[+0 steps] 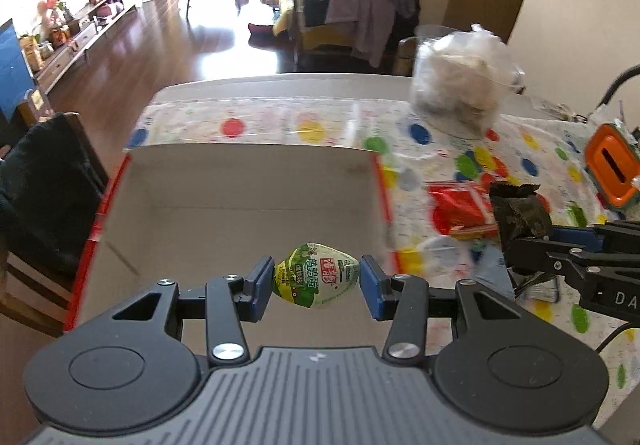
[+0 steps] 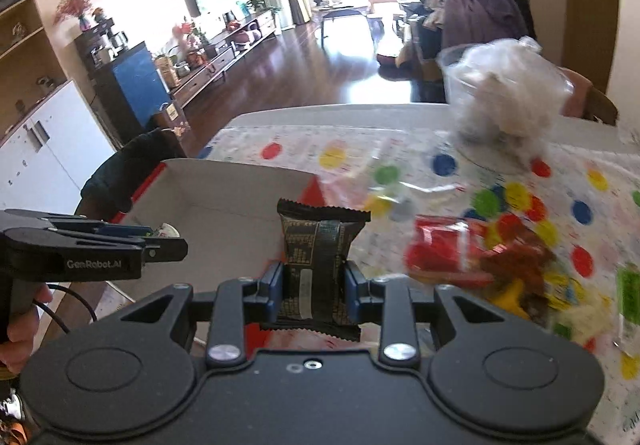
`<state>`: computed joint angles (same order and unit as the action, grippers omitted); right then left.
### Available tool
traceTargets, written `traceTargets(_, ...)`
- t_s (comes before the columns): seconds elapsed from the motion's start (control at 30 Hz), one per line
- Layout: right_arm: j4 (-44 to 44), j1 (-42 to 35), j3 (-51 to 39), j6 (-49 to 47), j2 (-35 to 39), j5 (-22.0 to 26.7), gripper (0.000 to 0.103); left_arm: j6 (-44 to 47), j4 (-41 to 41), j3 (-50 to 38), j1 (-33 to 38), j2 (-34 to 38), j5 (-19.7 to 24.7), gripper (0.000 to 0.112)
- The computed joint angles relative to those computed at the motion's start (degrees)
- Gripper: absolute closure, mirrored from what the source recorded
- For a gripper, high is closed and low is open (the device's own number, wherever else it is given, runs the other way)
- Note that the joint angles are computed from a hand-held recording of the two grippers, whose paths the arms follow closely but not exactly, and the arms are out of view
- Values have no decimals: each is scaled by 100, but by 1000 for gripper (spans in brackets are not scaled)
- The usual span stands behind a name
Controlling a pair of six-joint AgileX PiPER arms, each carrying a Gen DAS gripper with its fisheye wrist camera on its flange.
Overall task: Organize snacks
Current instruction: 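Lift the dark chocolate bar with the right gripper and carry it over the box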
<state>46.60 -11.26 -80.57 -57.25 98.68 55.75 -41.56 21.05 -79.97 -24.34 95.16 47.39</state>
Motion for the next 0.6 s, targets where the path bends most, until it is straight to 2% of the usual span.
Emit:
traceTargets(0.33, -848, 1530, -304, 1276, 334, -722, 73, 1310, -621, 361, 1225, -62, -335, 67)
traceTargets(0.5, -1529, 2171, -595, 1938, 726, -940, 73, 1955, -973, 307, 1715, 213, -383, 67)
traceTargets(0.6, -1894, 2444, -871, 2405, 1049, -888, 73, 2220, -1102, 265, 1927, 390, -337, 67)
